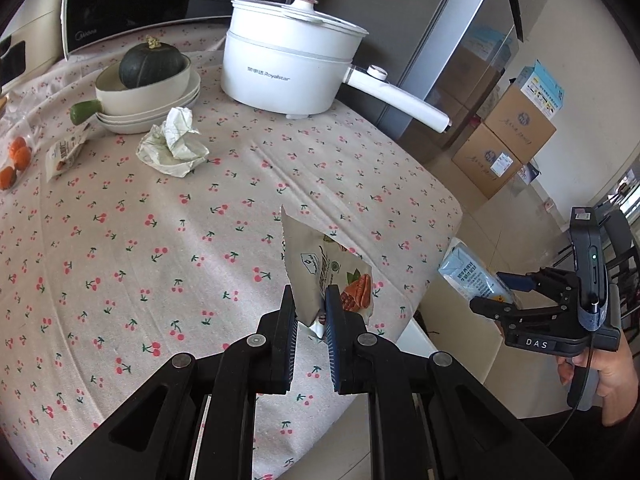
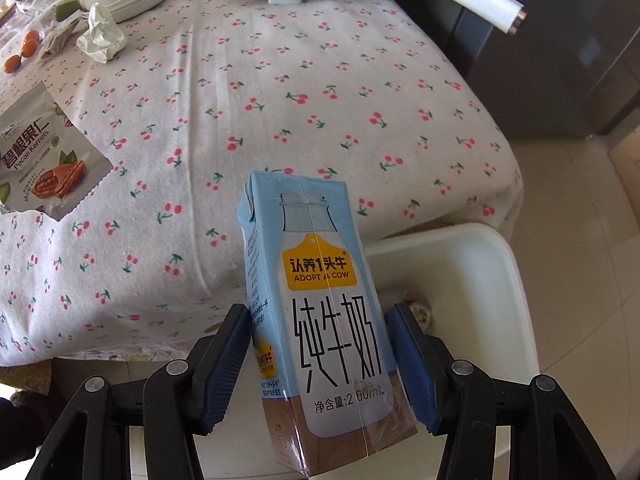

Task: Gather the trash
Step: 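Carry the packet and milk carton over the white bin and open both tools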

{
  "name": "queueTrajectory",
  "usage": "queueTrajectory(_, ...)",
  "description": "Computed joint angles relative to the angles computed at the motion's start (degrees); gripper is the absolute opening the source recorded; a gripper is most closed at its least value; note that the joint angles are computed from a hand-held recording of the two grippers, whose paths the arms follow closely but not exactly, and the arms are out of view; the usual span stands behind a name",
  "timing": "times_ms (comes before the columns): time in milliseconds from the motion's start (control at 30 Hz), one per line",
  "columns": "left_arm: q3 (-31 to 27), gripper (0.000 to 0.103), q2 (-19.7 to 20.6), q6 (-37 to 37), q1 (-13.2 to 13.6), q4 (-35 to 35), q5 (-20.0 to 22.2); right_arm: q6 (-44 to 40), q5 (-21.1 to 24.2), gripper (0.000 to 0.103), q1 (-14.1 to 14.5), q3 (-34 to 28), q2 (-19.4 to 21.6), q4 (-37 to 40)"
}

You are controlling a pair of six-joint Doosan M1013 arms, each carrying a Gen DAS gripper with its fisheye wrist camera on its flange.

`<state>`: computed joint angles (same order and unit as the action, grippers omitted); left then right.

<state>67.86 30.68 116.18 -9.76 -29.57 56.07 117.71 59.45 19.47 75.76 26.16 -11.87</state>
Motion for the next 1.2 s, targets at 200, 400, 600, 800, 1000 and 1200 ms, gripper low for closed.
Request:
queueTrajectory(200,1.0,0.014,-0.1,3.0,-2.6,-1.0,-0.5,2.7,-1.5,0.059,-1.7,4.5,-2.7,0.5)
queueTrajectory(400,2.0,0.014,0.3,5.3,-6.0,-1.6,-0.7,3.8,-0.3,0.056,-3.0,7.4,-3.8,0.3)
queueTrajectory(600,3.1,0.014,0.7,8.7,-9.2,-1.7,-1.1,4.8,-0.8,0.056,-4.1,9.7,-5.4,0.8)
queueTrajectory(800,4.5,0.015,0.9,13.1,-11.1,-1.2,-3.1,5.0,-1.0,0.056,-5.1,11.2,-6.3,1.1)
queueTrajectory(1000,5.2,0.076,0.6,11.7,-12.0,2.4,-7.1,5.3,-0.9,0.056,-5.7,12.0,-6.8,1.0)
queueTrajectory(1200,5.9,0.08,-0.4,10.6,-12.1,7.2,-10.6,5.6,-1.0,0.056,-6.0,12.2,-6.9,1.1)
